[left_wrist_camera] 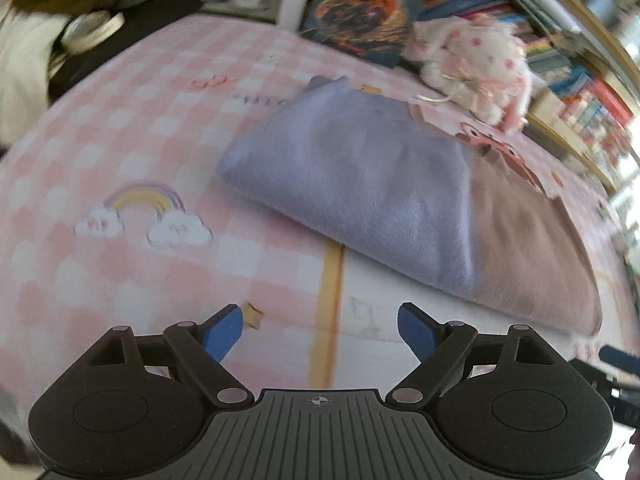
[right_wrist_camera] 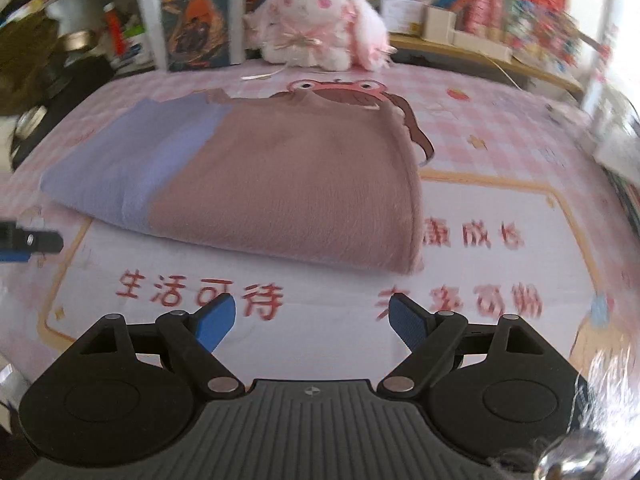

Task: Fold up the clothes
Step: 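Move the open left tool to the lavender side edge of the folded sweater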

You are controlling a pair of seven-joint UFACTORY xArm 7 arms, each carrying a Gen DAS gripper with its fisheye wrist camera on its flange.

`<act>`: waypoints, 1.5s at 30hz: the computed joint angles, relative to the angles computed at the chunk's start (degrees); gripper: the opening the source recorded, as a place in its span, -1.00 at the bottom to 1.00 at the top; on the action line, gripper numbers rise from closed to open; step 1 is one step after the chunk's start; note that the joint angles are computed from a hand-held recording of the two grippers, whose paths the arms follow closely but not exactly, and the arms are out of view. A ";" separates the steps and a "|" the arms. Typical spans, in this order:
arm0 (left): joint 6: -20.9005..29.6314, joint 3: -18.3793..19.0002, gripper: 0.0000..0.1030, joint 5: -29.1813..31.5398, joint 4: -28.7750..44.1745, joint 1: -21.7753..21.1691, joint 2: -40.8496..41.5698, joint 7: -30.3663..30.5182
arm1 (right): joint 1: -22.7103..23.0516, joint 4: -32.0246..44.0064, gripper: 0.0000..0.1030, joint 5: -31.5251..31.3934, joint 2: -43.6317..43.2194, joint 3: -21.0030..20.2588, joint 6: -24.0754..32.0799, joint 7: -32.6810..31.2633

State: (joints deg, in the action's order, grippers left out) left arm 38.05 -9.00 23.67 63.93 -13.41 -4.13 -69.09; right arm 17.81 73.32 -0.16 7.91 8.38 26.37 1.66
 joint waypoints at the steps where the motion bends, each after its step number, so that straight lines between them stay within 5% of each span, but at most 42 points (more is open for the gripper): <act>1: 0.80 -0.42 0.70 0.47 1.19 -0.16 0.78 -2.11 | -1.04 0.29 0.61 2.42 0.15 0.44 -0.22 -3.80; 9: 10.52 -0.22 0.69 7.22 12.57 -5.25 8.38 -20.17 | -9.58 8.34 0.61 22.91 5.67 2.50 4.86 -30.88; 15: 11.26 1.20 0.69 10.51 14.03 -8.25 9.51 -35.61 | -13.84 16.86 0.61 31.44 10.85 2.90 13.72 -41.35; 26: 17.29 1.74 0.69 13.92 16.70 -10.36 10.41 -49.16 | -16.50 28.69 0.61 36.48 17.99 3.06 22.95 -44.14; 35: 12.58 2.26 0.58 22.08 10.91 -9.03 7.57 -66.00 | -16.37 32.60 0.53 35.33 21.16 3.30 22.32 -43.78; 40: 10.05 1.79 0.31 27.33 7.41 -7.12 5.86 -75.75 | -15.69 35.66 -0.05 33.00 23.75 3.24 22.24 -42.12; 45: 8.31 1.44 0.24 29.87 5.07 -5.25 4.69 -80.99 | -15.23 38.18 -0.30 30.96 25.95 3.33 22.36 -39.87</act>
